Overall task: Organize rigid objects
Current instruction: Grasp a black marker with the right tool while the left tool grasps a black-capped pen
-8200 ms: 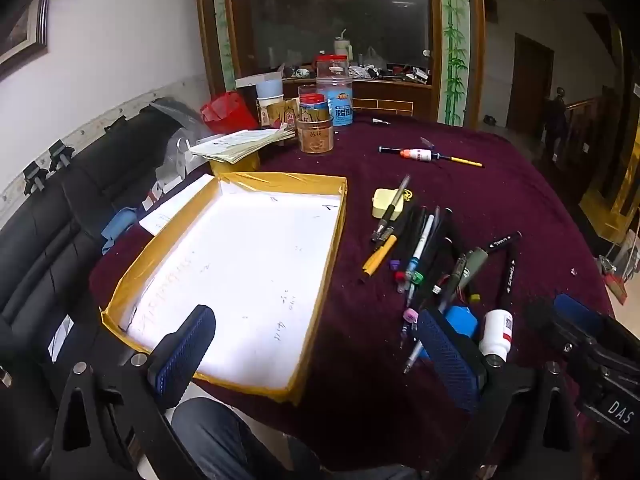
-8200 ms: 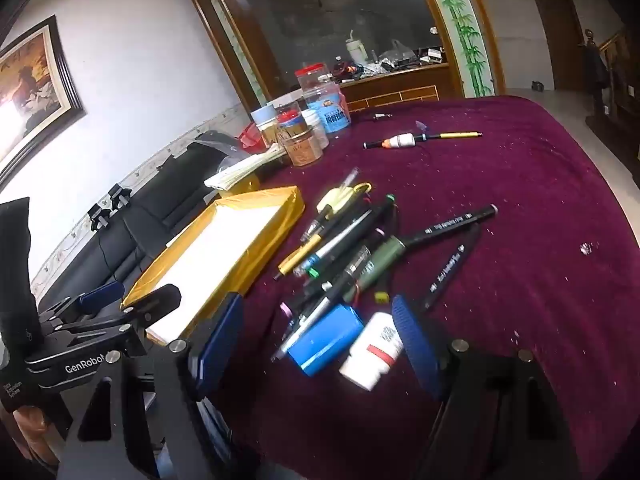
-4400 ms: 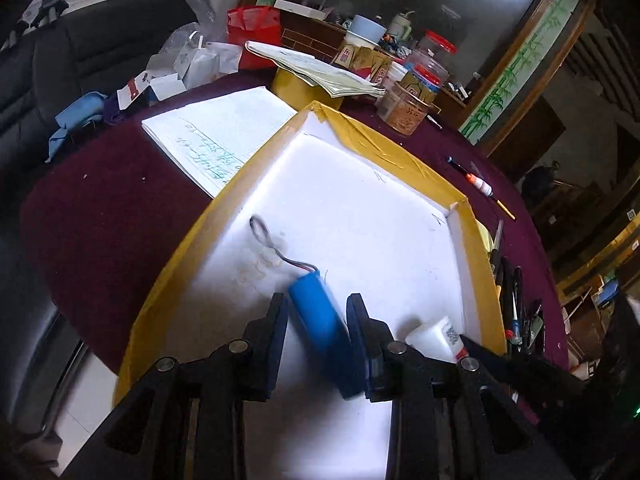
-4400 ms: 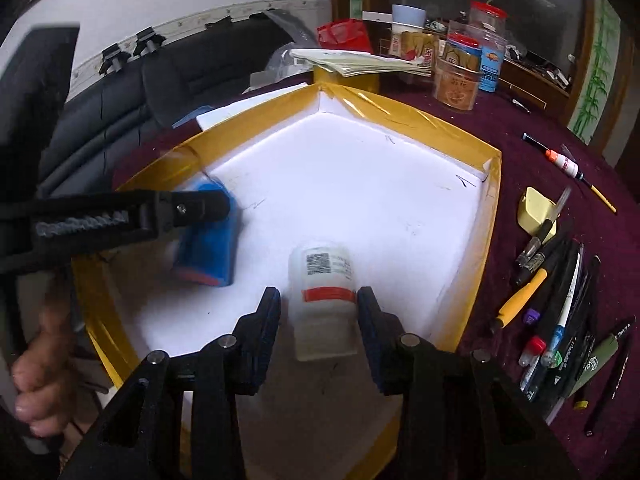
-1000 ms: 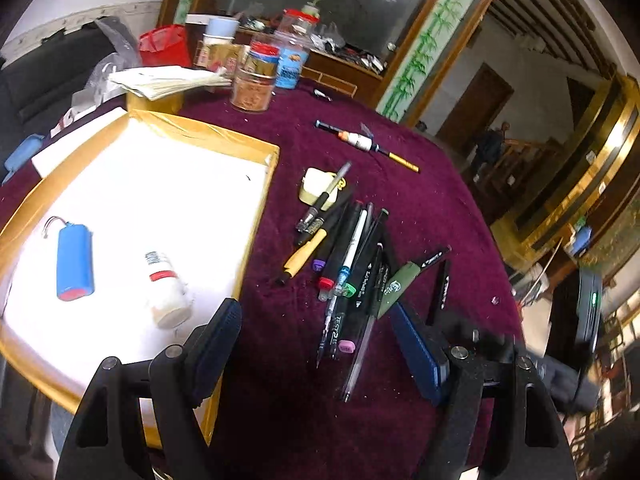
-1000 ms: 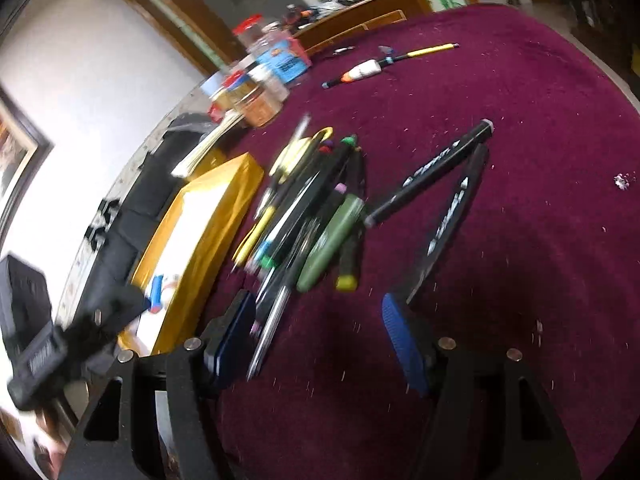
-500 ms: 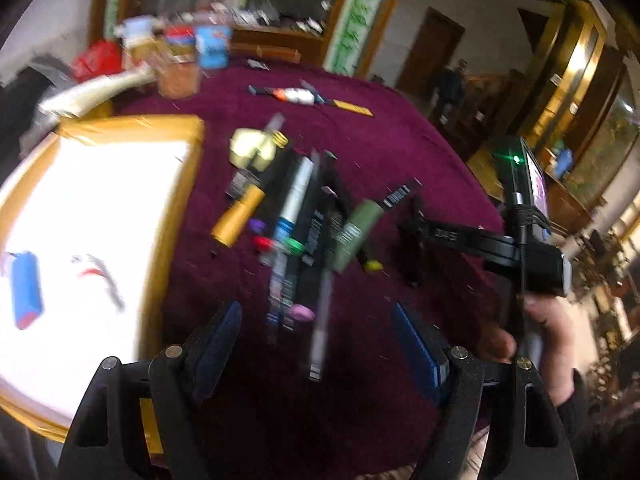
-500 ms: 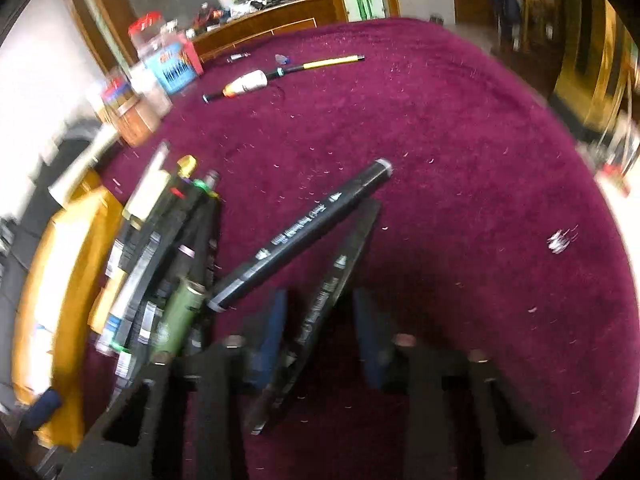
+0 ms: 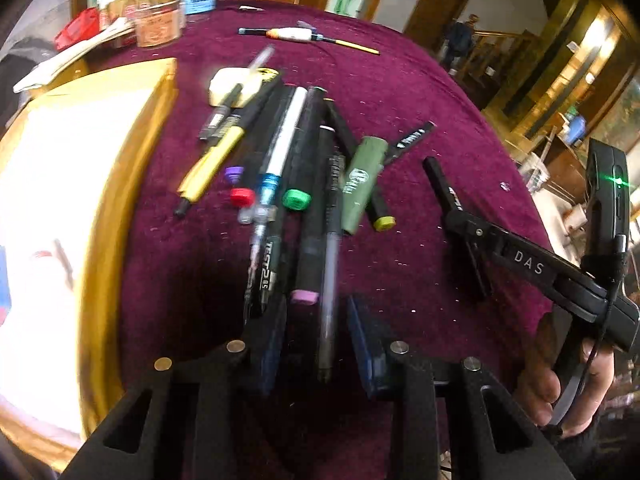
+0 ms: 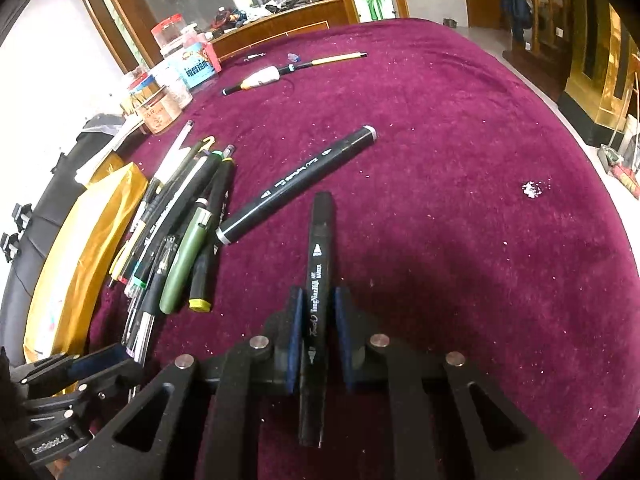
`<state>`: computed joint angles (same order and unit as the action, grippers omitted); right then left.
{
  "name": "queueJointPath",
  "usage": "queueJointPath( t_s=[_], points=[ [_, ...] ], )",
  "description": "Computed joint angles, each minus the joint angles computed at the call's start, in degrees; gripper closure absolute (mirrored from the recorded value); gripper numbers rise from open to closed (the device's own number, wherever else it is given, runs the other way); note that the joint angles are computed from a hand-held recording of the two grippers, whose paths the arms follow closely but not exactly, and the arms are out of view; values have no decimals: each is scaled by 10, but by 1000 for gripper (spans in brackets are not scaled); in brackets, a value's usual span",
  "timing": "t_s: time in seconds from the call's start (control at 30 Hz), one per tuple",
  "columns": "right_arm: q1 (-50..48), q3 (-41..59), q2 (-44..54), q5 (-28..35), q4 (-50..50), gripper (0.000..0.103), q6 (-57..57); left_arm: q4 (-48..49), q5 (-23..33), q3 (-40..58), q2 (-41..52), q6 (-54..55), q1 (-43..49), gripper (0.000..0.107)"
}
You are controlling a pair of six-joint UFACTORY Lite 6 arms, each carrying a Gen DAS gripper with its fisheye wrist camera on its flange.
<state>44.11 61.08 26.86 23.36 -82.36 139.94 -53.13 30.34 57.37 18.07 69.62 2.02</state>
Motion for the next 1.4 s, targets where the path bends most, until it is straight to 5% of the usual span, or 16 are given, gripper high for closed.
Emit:
queueJointPath(
  t_s=[0.13,0.23,0.4,0.63,0.77,0.97,1.1,1.23,1.33,1.4],
  points=[
    [-19,-18,-11,-31,-60,87,51,-57,33,-37,-63,63,30,51],
    [-19,-38,-22,-33,-112,87,112,-85,32,-36,-58,98,-2,50],
    [-8,-22,-11,-16,-70,87,73,-74,-38,25,25,54,-59,80],
    [-5,-9,-2,-7,-43,87,42,-40,-36,70,57,19,-73,85],
    [-12,-32,-16,-22,-110,87,117,-21,-9,43,34,23,-52,82],
    [-7,-20,-8,-13,-75,87,79,26,-70,61,66,-30,-89,84],
    [-7,-19,-7,-13,-71,86,71,-30,-129,36,56,41,-99,99],
    [0,3,6,1,-17,86,7,-121,-64,31,51,131,-45,100],
    [22,61,42,53,103,87,-133,-168,-75,8,16,156,-31,100],
    [23,60,43,53,98,88,-126,-170,-65,0,-3,145,-13,100]
  ],
)
